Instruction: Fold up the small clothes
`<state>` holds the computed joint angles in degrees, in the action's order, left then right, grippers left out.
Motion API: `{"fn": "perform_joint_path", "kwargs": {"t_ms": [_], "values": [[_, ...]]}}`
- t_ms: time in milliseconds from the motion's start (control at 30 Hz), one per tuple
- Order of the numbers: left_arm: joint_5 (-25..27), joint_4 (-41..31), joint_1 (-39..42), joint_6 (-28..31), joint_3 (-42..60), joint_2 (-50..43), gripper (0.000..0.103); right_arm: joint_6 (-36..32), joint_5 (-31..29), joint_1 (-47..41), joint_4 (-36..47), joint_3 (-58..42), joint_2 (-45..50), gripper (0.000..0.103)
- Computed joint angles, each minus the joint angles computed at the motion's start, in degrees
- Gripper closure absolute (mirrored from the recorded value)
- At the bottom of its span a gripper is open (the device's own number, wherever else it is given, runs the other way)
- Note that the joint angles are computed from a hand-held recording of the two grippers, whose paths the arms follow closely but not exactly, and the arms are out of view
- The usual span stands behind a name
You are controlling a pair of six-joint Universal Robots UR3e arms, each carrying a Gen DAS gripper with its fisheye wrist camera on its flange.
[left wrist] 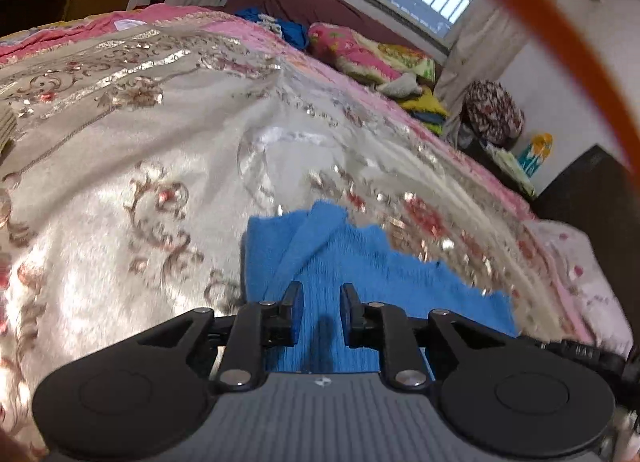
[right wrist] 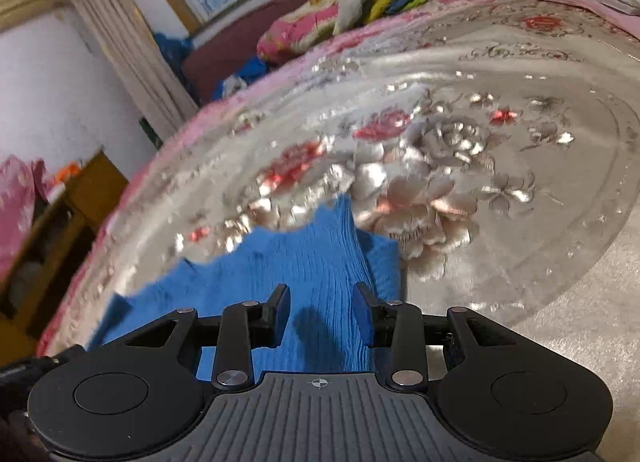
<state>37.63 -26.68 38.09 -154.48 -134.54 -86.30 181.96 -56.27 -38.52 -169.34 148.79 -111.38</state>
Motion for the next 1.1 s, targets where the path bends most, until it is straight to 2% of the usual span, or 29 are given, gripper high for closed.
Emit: {"fn": "perform_joint_path", "kwargs": {"t_ms": [33,100,167,267,400,533,567,733,833,900,967,1000,1100], "values": [[0.39,-0.64,-0.01,0.92,-0.45,0.32,0.078,0.71,-1.99,1.32,-1.07,-0.42,1.13,0.076],[0.51,-1.21,0.5,2.5,-1.96,1.43,0.078,0.94,-3.9,2.0,-1.08,-0.89,1.49,0.096],[0.68,-0.42,0.78,3.4,-3.4,2.23,0.078,-0.34,-4.17,0.67,1.4,-0.83,-0.2,0.1],[1.52,2.73,0.86,2.49,-5.28,2.6,0.078,-2.53,-5.2,-0.86,4.25,-0.33,-2.01,0.101],[2.81,6.14,1.34,-3.17,-5.11,2.2,0.078,-2.25,-10.12,1.66,1.91,-1.14,0.66,0.101],[6.82,14.56,0.82,-10.58,-5.34,0.97,0.078,-3.47,-10.91,0.52,4.21,-0.42,-2.45,0.101],[7.06,14.34,0.98,-11.1,-4.89,0.59,0.078,-3.73,-11.05,0.41,4.6,-0.15,-3.69,0.101],[5.6,10.57,2.73,-7.86,-6.71,3.89,0.078,-5.81,-9.97,2.02,6.89,0.55,-10.71,0.097],[3.95,6.46,5.07,-3.82,-10.01,8.75,0.077,-6.44,-8.69,4.54,7.06,0.36,-11.08,0.095],[3.06,1.81,6.84,-0.59,-11.69,12.13,0.076,-6.24,-9.92,6.1,5.73,0.74,-9.69,0.095],[3.06,-3.29,7.36,2.98,-11.95,13.91,0.076,-5.84,-12.65,7.56,3.15,1.25,-6.47,0.097],[3.39,-3.32,7.61,4.04,-12.92,14.82,0.074,-5.93,-12.26,6.84,2.53,1.98,-6.15,0.102],[4.13,-4.73,8.07,5.43,-14.21,17.72,0.073,-5.31,-11.35,4.95,5.13,1.76,-8.12,0.103]]}}
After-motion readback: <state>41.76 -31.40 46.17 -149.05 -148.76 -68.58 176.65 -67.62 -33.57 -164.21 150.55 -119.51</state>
